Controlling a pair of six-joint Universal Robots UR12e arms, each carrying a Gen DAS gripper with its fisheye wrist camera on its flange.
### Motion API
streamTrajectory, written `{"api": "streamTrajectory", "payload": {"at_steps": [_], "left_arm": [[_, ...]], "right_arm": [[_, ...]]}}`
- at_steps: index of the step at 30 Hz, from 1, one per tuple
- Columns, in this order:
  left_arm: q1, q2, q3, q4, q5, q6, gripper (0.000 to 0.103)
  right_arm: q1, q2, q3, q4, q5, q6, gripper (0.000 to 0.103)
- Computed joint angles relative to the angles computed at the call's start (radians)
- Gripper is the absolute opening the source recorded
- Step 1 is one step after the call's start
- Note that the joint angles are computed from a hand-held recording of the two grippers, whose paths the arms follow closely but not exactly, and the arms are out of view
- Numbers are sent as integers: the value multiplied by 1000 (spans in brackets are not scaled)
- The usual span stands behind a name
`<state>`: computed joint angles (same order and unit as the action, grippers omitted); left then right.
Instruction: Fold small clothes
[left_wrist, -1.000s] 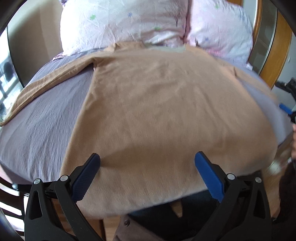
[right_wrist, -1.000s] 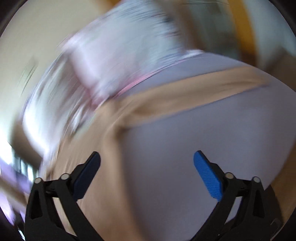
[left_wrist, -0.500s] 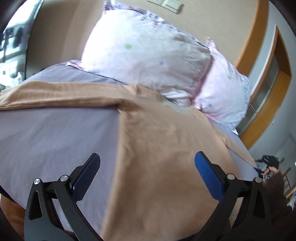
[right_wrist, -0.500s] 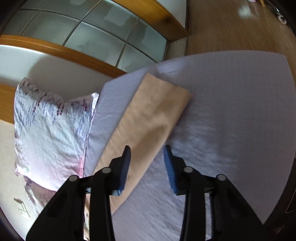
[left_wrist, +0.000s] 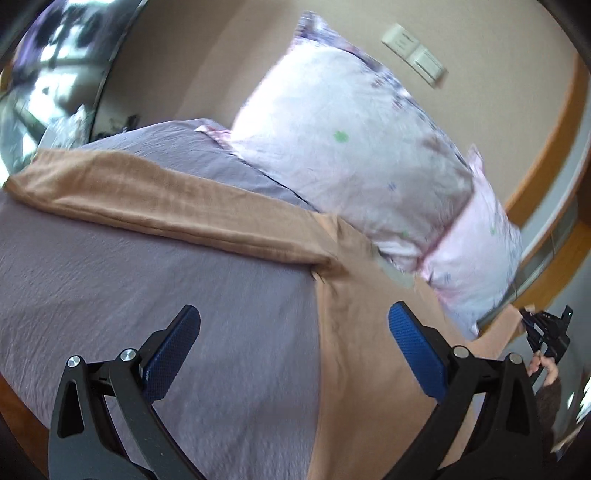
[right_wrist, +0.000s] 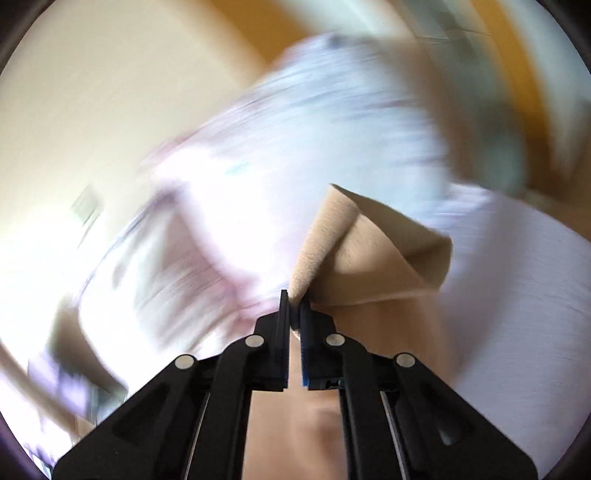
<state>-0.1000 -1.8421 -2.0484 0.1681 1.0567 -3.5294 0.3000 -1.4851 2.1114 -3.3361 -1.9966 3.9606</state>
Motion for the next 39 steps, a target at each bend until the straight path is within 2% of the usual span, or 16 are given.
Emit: {"api": "streamTrajectory", "payload": {"at_steps": [1,4,6,8,10,11,13,15,17,21,26,29,32,34,36,39], "left_arm": [[4,-1,0,5,9,-21,102],[18,0,-1,2,20,-74,102],[29,0,3,-23,21,-107,102],[46,-1,6,-45,21,-147,102],[63,-3,9,-69,28,-183,102],[75,-6,12,-77,26,-206,102],[94,-11,20,-98,39,-247,102],[107,-18,28,-111,47,-284,102],[115,-22,35,-116,67,-317,99],[136,-26,40,-124,91,-411,92],[162,-36,54,-138,84,-525,84],[176,-44,64,-142,93,-560,75],[185,-46,71,-158,106,-583,61],[186,-47,80,-190,138,-568,39],[191,-50,85,-209,143,-565,22],[176,-42,112,-274,207,-504,9]], "right_arm": [[17,49,-64,11,67,-60,4],[40,165,-206,87,232,-138,4],[63,250,-310,200,328,-182,4],[77,316,-397,363,470,-233,9],[80,344,-425,432,586,-243,21],[84,341,-416,423,595,-239,28],[85,315,-374,345,557,-209,58],[74,284,-329,264,520,-181,69],[70,249,-282,215,489,-161,72],[65,204,-219,185,460,-141,76],[49,193,-182,138,509,-113,77],[48,201,-180,111,527,-112,78],[46,196,-174,99,546,-115,80],[44,193,-166,89,549,-116,80],[40,187,-155,76,551,-113,80],[33,175,-132,54,547,-106,80]]}}
